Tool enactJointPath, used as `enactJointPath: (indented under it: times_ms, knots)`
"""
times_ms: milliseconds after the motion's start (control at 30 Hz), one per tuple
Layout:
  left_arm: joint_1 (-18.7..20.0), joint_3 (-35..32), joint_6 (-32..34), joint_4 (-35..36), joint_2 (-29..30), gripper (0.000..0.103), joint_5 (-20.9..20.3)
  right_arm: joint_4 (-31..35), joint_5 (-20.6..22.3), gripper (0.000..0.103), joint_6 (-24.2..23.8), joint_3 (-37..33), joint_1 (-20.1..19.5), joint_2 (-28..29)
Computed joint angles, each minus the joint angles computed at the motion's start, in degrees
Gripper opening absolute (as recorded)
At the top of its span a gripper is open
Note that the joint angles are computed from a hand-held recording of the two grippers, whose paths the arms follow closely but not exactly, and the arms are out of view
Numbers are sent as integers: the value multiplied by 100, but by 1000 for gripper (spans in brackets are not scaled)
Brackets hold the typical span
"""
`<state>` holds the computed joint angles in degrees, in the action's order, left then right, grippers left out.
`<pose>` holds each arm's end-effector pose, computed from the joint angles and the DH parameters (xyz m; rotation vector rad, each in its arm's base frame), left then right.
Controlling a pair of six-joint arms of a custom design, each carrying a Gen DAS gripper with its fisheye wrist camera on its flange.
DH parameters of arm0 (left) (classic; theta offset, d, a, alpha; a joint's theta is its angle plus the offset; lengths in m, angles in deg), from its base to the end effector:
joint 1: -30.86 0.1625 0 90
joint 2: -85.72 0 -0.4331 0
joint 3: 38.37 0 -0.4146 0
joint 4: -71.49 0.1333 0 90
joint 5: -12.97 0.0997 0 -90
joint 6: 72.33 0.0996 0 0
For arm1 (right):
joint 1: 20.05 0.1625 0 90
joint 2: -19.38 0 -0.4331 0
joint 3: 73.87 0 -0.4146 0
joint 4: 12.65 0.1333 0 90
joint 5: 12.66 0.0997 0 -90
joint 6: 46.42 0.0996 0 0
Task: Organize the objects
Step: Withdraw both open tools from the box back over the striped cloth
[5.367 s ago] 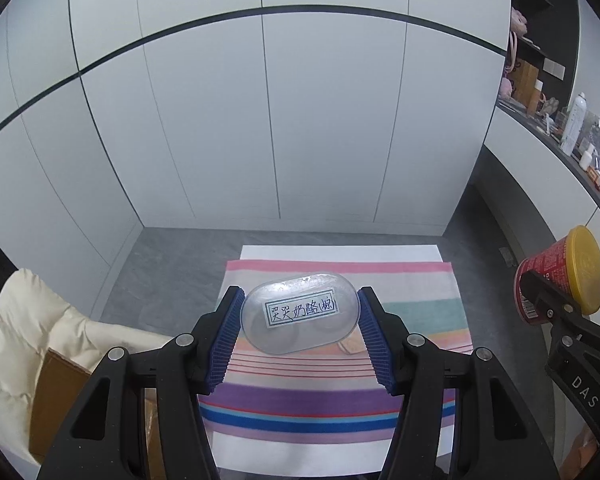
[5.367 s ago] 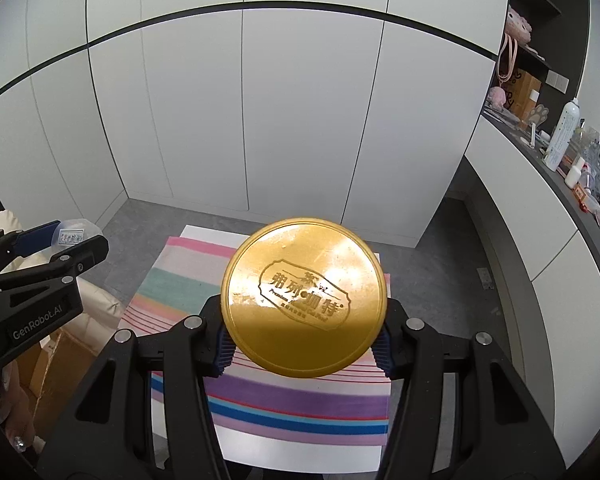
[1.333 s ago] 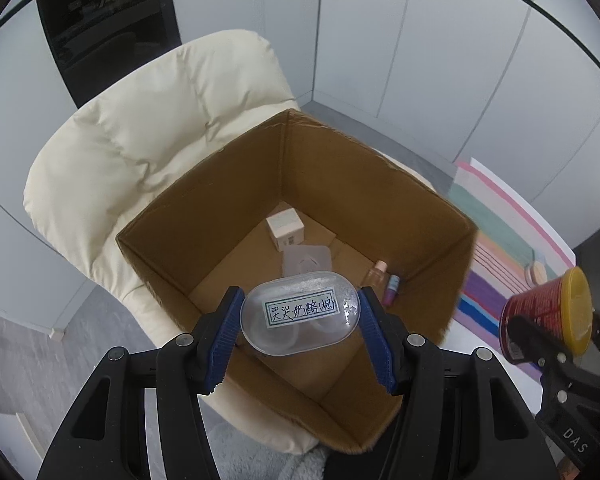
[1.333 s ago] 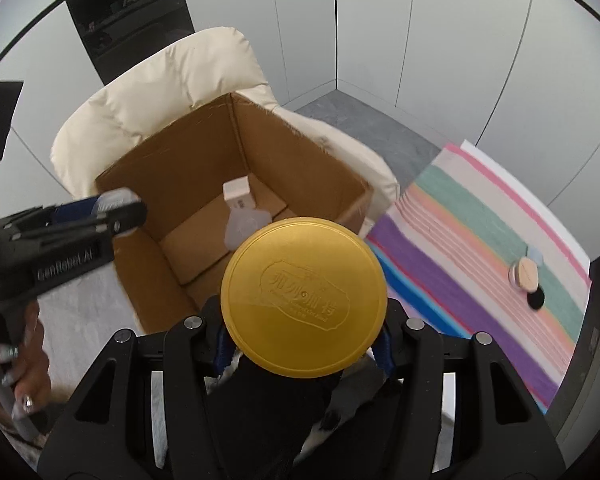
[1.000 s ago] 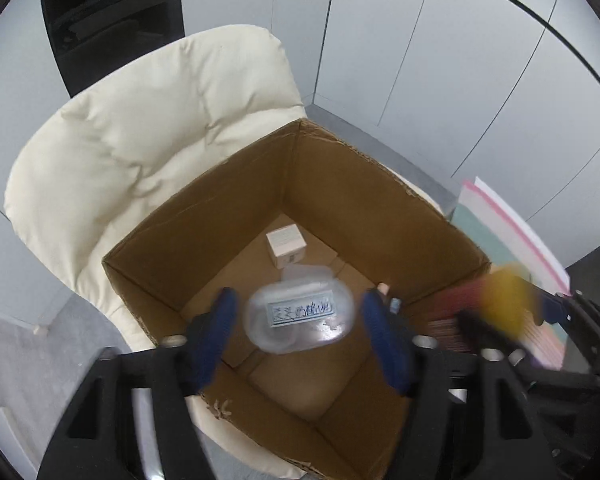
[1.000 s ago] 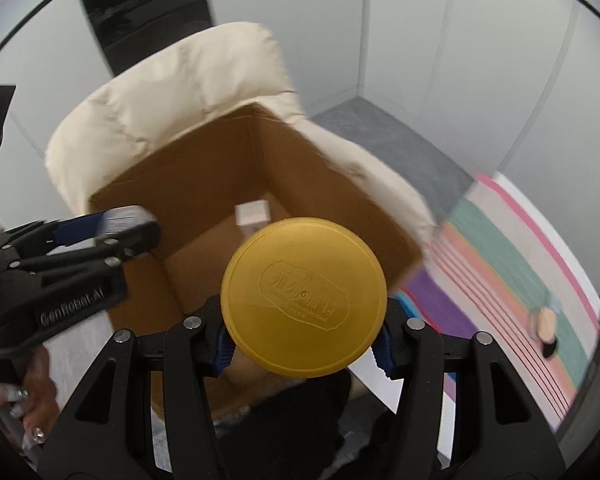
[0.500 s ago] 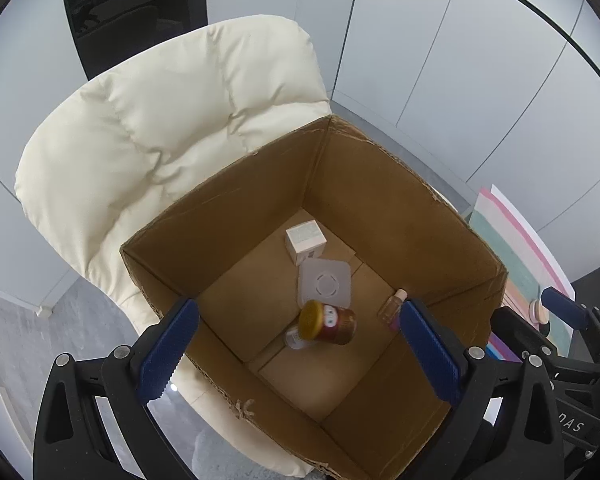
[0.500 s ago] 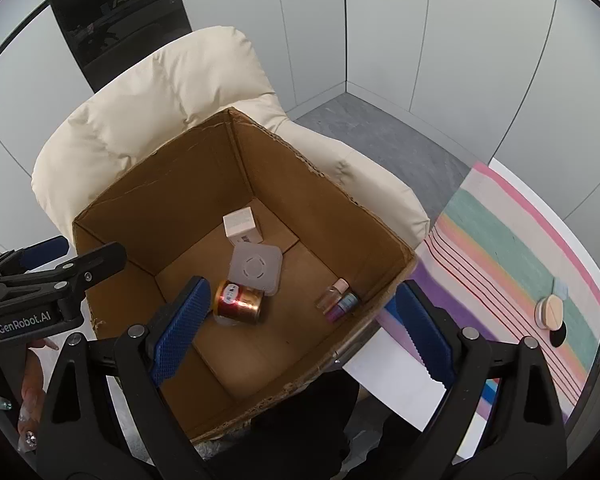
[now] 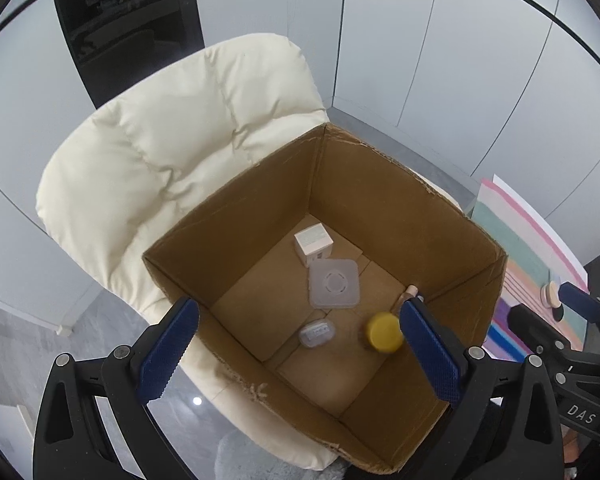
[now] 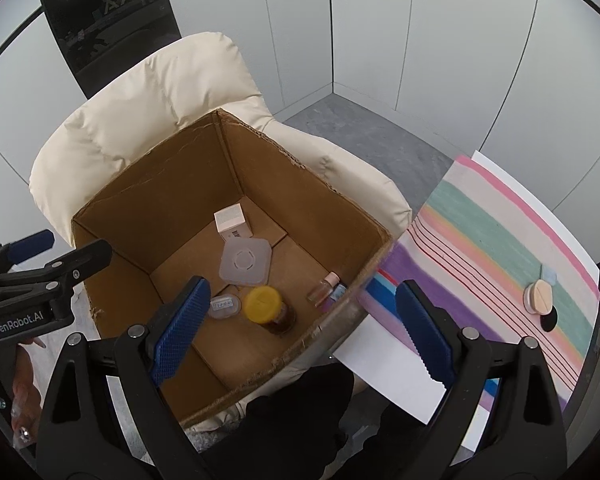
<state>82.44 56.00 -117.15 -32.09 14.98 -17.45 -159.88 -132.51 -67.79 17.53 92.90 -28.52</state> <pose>-0.2086 -0.6157 0.3381 -0.0121 2.1691 -0.6813 0.3533 -0.6197 0.1382 0.9057 -2.4455 0.3234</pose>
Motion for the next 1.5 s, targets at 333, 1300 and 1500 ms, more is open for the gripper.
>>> enactJointPath:
  times_ms: [333,1300,1500]
  knots:
    - [-305,510,-228,178,-417,101,-50,-42,-92,95,154,611,51,-568]
    - [-871,1395,-823,957,-1072,101,-437,-77,-352,95,529,2207,100,-2023]
    - [-875,1369,-323,417,-850,101,-675,-151,-450,95,551,2302,2,-2211]
